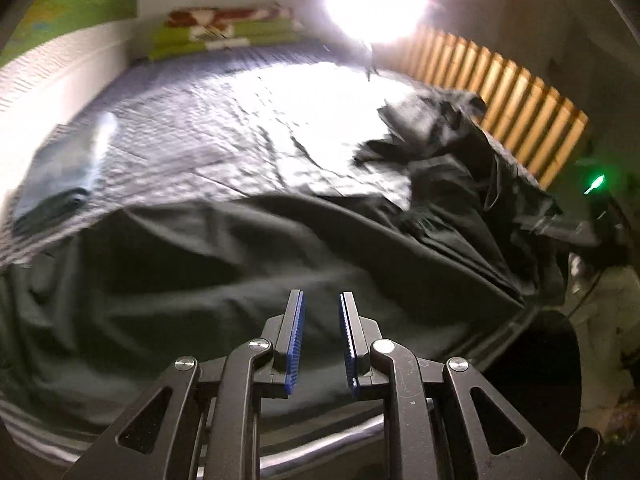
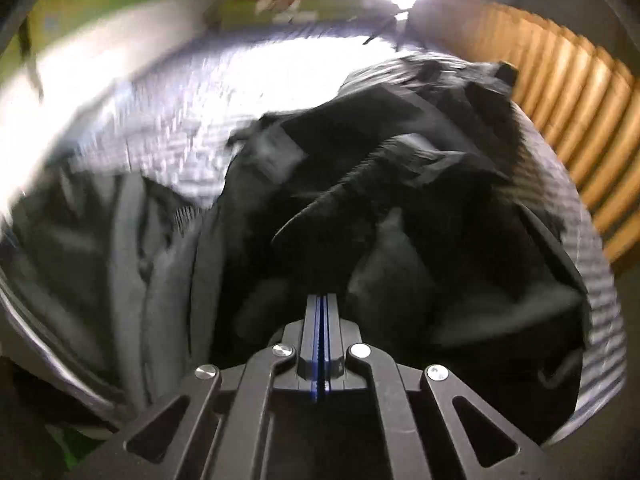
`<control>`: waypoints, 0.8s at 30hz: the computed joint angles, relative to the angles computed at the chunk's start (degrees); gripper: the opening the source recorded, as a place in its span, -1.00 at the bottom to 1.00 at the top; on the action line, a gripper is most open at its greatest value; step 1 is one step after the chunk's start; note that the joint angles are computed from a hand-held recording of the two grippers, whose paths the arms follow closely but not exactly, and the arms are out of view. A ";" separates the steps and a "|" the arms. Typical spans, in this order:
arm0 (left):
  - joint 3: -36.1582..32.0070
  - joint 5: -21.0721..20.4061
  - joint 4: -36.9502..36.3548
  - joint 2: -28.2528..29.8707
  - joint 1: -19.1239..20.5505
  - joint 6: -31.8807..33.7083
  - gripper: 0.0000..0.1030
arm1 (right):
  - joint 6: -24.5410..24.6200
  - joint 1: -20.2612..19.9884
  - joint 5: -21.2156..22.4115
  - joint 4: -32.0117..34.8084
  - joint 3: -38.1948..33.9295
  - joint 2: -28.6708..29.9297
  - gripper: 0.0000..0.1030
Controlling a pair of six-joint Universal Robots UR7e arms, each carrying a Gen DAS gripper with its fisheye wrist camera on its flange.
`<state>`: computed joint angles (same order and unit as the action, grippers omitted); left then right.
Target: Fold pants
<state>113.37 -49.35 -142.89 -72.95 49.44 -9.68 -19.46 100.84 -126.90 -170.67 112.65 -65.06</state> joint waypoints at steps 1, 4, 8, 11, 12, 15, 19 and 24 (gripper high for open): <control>-0.09 -0.30 0.06 1.06 0.04 -0.45 -0.64 | 1.45 -0.91 1.85 -0.35 1.45 -2.39 -0.98; -0.71 -2.29 0.29 4.18 0.80 -1.04 -0.64 | 4.85 -4.15 7.50 -0.31 5.50 -9.12 -0.98; -0.91 -4.29 -0.93 6.96 1.50 -0.75 -0.64 | 9.05 -6.41 1.90 2.24 7.63 -13.29 -0.94; -1.06 -5.27 -1.76 8.22 1.61 -0.27 -0.64 | 9.79 -5.56 -4.53 -1.38 8.56 -13.65 -0.91; -1.11 -5.26 -1.68 8.41 1.48 -0.24 -0.64 | 9.54 -5.09 -4.86 -3.08 8.74 -13.81 -0.88; -1.08 -4.93 -1.34 8.50 1.05 -0.02 -0.64 | 5.77 -1.99 -7.40 -11.77 8.29 -12.01 -0.79; -1.01 -4.95 -1.50 8.17 0.69 -0.12 -0.64 | -0.71 0.70 -0.92 -13.53 7.09 -11.00 -0.61; -1.44 -5.11 -1.97 8.49 0.15 0.55 -0.63 | -2.57 1.96 -7.17 -4.40 1.36 -4.19 -0.45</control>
<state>111.93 -54.46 -144.86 -64.45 49.59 -9.13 -22.03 102.80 -134.07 -175.07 114.01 -69.25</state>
